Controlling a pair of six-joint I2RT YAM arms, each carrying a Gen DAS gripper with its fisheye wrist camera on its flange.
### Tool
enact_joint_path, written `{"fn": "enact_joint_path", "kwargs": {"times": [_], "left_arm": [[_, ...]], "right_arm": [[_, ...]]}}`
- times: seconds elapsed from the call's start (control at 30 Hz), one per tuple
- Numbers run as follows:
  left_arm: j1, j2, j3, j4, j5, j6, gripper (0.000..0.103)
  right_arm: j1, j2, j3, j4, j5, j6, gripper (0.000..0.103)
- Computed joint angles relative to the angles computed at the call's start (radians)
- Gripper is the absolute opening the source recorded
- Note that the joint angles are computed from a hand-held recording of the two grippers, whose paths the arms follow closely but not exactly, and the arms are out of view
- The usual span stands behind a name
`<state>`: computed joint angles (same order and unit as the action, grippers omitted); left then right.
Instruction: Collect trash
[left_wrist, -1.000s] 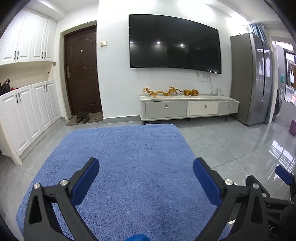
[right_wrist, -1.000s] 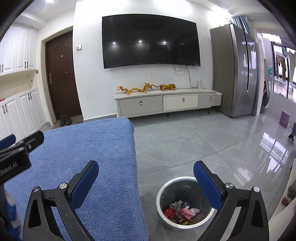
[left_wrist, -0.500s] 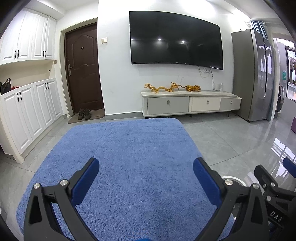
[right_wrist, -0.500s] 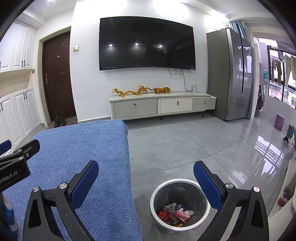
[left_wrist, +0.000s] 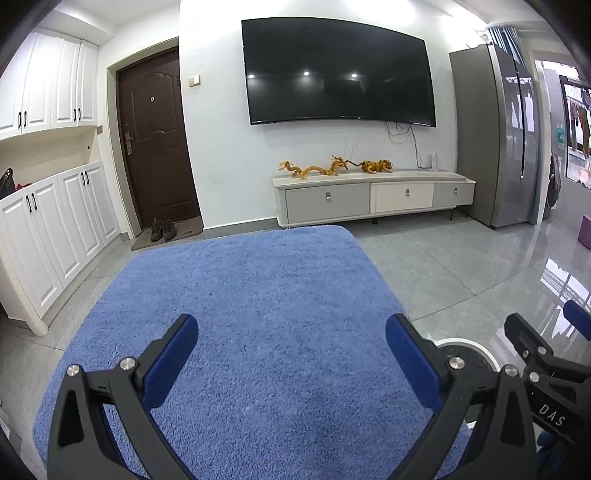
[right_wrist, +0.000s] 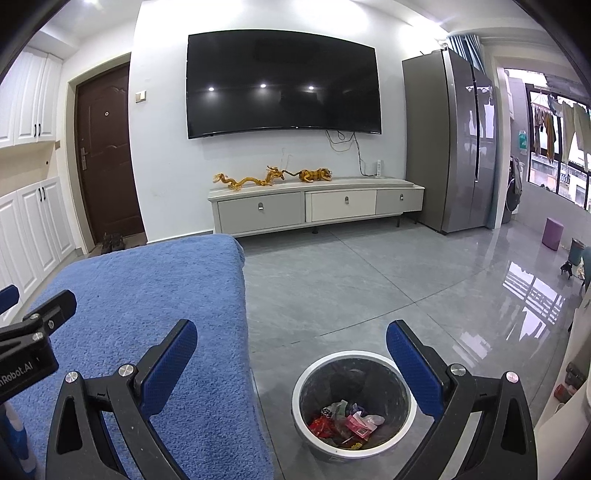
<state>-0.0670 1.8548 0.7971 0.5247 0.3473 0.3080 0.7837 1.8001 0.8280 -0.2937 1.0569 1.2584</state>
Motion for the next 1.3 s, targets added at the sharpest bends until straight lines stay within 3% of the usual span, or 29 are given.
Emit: {"fn": "enact_joint_path", "kwargs": {"times": [0.8,1.3], "left_arm": [[0.001,0.022,0.010,0.019,-0.048,-0.017,0.102],[0.034,0.038,0.052,-0.040,-0.027,-0.020,0.102]], "right_arm": [[0.001,-0.028,-0.029,-0.052,0.020,0.052,0.103],[0.001,-0.029,-0.026,-0.075,0.025,0.065,0.103]]}}
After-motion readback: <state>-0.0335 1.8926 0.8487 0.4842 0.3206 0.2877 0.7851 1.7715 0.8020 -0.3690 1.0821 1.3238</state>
